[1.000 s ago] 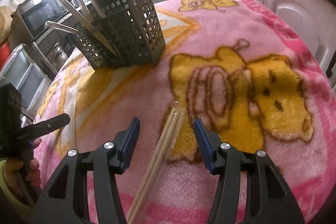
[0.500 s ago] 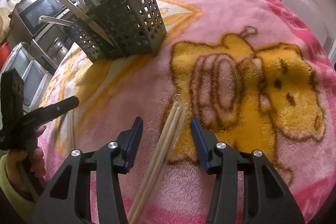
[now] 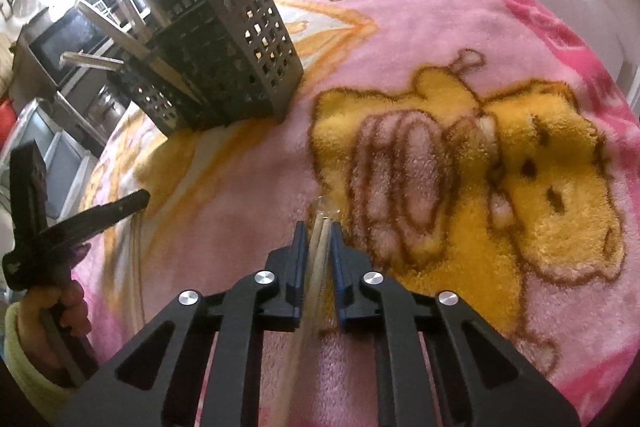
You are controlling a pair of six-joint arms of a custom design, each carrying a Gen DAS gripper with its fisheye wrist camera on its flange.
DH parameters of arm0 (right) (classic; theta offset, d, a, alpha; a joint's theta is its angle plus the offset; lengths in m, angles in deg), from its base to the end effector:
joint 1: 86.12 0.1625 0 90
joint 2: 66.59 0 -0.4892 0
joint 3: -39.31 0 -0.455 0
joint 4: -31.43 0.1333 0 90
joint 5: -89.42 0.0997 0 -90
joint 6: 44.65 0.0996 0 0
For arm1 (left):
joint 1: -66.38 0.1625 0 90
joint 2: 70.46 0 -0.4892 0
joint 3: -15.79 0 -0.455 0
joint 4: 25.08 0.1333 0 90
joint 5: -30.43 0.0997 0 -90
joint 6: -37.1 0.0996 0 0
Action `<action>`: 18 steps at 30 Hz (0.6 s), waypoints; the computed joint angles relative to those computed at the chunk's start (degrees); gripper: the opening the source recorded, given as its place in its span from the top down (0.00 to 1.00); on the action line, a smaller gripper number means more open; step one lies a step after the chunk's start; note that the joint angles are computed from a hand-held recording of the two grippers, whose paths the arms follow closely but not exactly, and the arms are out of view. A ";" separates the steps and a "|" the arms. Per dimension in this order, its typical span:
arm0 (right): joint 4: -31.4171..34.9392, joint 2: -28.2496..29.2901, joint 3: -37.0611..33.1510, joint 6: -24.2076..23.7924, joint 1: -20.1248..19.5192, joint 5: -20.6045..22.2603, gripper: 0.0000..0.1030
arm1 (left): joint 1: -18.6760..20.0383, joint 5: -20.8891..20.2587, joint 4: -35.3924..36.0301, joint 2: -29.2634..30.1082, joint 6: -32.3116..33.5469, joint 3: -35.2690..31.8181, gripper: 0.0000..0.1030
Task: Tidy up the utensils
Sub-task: 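Lift both held chopsticks and carry them over the black mesh caddy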
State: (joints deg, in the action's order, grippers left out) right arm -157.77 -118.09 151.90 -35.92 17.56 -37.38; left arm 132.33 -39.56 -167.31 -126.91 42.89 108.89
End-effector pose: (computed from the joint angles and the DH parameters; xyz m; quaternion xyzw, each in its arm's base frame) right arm 0.2258 -0.6162 0.1458 -0.0642 -0.9005 0.3619 0.2325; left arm -0.1555 -0.7591 0.2352 0.2285 0.9489 -0.1591 0.1488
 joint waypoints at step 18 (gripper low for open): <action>-10.20 -1.38 -0.01 -8.74 2.64 3.19 0.95 | -4.12 -7.25 -3.71 -3.72 7.98 2.19 0.99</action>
